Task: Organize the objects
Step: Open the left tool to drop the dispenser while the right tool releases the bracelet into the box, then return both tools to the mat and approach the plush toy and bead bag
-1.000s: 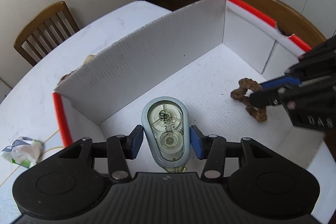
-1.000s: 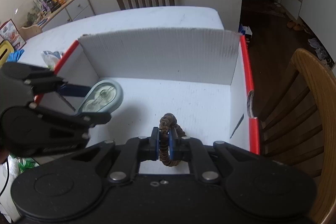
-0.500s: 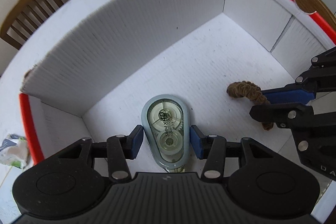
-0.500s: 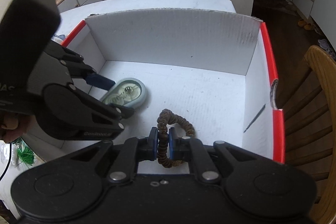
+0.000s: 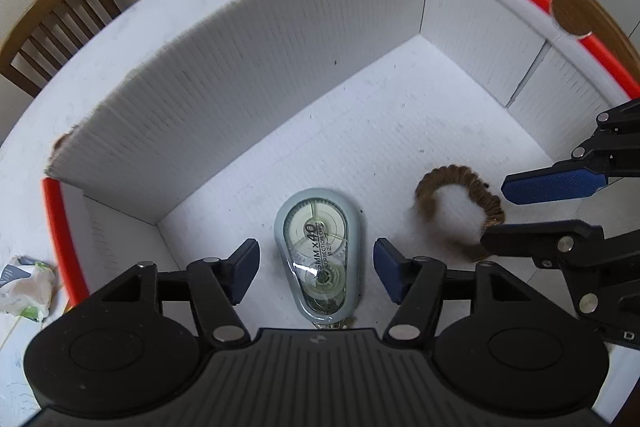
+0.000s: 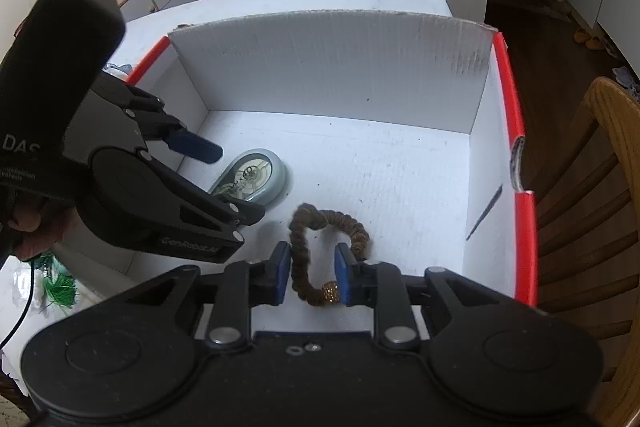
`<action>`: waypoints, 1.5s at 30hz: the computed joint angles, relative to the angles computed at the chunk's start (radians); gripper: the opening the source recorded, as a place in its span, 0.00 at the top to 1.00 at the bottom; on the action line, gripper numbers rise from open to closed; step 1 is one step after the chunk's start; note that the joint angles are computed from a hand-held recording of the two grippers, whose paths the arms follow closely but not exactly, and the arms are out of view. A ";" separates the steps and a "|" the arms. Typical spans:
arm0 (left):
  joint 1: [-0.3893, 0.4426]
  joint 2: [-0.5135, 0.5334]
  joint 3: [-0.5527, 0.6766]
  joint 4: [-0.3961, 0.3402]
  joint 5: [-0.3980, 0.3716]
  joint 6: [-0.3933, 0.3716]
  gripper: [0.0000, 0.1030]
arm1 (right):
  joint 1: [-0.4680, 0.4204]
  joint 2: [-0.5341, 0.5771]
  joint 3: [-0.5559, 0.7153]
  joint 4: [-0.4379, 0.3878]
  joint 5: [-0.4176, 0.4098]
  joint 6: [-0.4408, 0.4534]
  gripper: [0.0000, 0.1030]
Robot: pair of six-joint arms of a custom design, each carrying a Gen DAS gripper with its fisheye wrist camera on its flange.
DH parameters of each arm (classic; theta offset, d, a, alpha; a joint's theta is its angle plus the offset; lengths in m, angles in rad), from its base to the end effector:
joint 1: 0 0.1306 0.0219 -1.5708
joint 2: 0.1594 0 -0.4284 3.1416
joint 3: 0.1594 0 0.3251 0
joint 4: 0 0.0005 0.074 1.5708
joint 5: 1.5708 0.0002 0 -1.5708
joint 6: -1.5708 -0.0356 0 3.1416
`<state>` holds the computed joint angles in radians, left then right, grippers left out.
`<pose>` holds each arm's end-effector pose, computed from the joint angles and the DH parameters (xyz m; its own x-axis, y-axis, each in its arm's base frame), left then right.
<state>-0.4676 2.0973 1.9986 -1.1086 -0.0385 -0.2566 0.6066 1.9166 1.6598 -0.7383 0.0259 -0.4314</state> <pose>0.5855 -0.2947 0.3276 -0.6958 0.6355 -0.3348 0.6356 0.7618 0.1250 0.4964 0.3427 0.3309 -0.8595 -0.0876 -0.5036 -0.2190 0.9533 0.2079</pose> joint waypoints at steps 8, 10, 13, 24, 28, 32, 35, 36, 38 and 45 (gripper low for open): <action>0.013 -0.086 -0.094 0.090 0.038 0.048 0.39 | 0.016 -0.053 -0.040 0.055 0.030 -0.014 0.68; 0.012 -0.112 -0.121 0.117 0.041 0.060 0.39 | 0.021 -0.067 -0.050 0.069 0.036 -0.020 0.66; 0.020 -0.170 -0.177 0.158 0.053 0.079 0.39 | 0.030 -0.088 -0.063 0.091 0.047 -0.023 0.63; 0.068 -0.346 -0.348 0.275 0.107 0.135 0.39 | 0.089 -0.138 -0.073 0.147 0.110 -0.039 0.47; 0.097 -0.404 -0.419 0.308 0.125 0.135 0.39 | 0.121 -0.141 -0.059 0.151 0.138 -0.056 0.42; 0.138 -0.464 -0.493 0.350 0.150 0.129 0.32 | 0.154 -0.129 -0.029 0.138 0.165 -0.083 0.35; 0.176 -0.498 -0.539 0.371 0.174 0.109 0.29 | 0.183 -0.114 0.002 0.123 0.191 -0.104 0.28; 0.189 -0.509 -0.553 0.378 0.182 0.103 0.27 | 0.192 -0.107 0.017 0.116 0.200 -0.108 0.24; 0.219 -0.528 -0.579 0.392 0.196 0.088 0.25 | 0.213 -0.090 0.048 0.100 0.224 -0.122 0.19; 0.343 -0.566 -0.631 0.419 0.242 0.031 0.17 | 0.269 -0.011 0.178 0.041 0.249 -0.170 0.13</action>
<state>-0.1249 1.5316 1.3680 -0.6892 0.2031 -0.2257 0.8761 1.9057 1.8374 -0.6976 0.2745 -0.6009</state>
